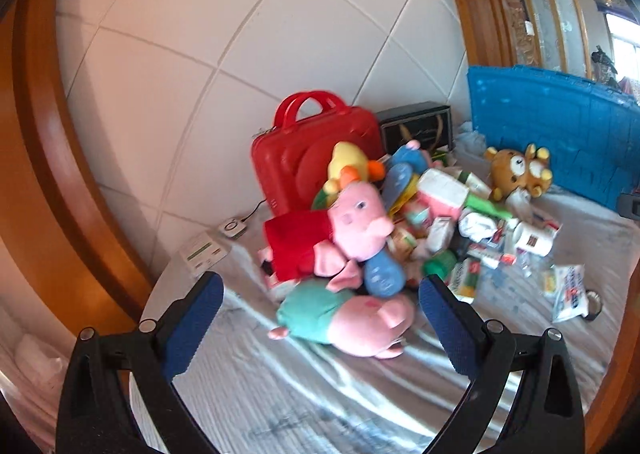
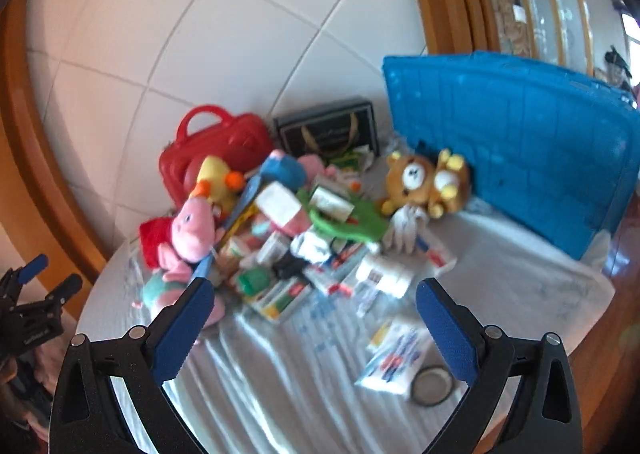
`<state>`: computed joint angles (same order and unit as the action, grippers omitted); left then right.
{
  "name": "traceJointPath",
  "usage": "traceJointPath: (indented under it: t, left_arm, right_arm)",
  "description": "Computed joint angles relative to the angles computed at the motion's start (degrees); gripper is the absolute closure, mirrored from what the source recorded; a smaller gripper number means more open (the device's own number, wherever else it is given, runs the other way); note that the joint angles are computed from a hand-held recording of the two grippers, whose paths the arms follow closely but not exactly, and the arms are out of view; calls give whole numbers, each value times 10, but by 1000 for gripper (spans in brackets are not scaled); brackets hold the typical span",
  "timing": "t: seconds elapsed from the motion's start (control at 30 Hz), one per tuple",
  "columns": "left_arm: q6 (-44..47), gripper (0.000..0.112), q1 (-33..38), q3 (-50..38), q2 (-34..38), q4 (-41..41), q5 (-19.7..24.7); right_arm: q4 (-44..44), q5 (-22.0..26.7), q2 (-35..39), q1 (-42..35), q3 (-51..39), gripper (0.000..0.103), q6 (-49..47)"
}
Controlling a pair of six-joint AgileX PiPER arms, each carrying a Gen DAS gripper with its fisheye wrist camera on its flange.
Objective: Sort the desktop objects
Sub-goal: 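Grasp the green-and-pink pig plush with the left tool while the right tool grips it too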
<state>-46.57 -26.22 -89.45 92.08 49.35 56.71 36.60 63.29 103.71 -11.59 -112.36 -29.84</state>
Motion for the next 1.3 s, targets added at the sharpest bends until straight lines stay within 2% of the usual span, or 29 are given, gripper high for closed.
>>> traceJointPath:
  t: [0.1,0.17,0.23,0.3,0.4,0.43,0.63,0.77,0.87,0.97,1.07,1.1,1.13,1.17,1.2,1.3]
  left_arm:
    - [33,12,69,78,-33,-35,-60]
    - [82,12,109,92,-28,-66,-74]
    - [129,12,144,116,-25,-81,-107]
    - [204,12,180,113,-9,-129,-131]
    - [301,12,225,99,19,-202,-173]
    - [356,12,243,90,32,-255,-185]
    - [587,12,318,26,126,-472,-213]
    - [755,13,355,-23,187,-616,-191]
    - [829,13,372,-77,238,-671,-154]
    - [903,13,397,-142,288,-755,-98]
    - [917,13,412,-229,345,-801,-19]
    - [916,17,413,-253,362,-809,7]
    - [927,28,412,-261,367,-819,15]
    - [944,34,409,-250,359,-828,7]
    - [955,44,403,-239,349,-828,-3]
    - [940,52,381,-210,324,-800,-33]
  right_arm:
    - [-42,-26,-28,70,84,0,10]
    - [-44,-45,-35,109,128,1,3]
    - [-32,-57,-36,141,159,1,-1]
    - [-15,-81,-36,171,181,1,-2]
    - [-31,-112,-16,219,180,1,13]
    - [-38,-119,-6,232,175,1,20]
    - [-102,-113,88,300,91,12,74]
    - [-134,-125,134,329,61,12,117]
    - [-157,-138,167,346,34,12,147]
    - [-192,-134,208,364,-14,12,166]
    - [-260,-121,249,382,-72,10,209]
    - [-284,-111,262,387,-92,10,219]
    - [-287,-112,265,385,-95,12,221]
    - [-273,-112,266,377,-98,17,218]
    - [-248,-97,275,365,-117,20,210]
    - [-224,1,330,344,-238,28,190]
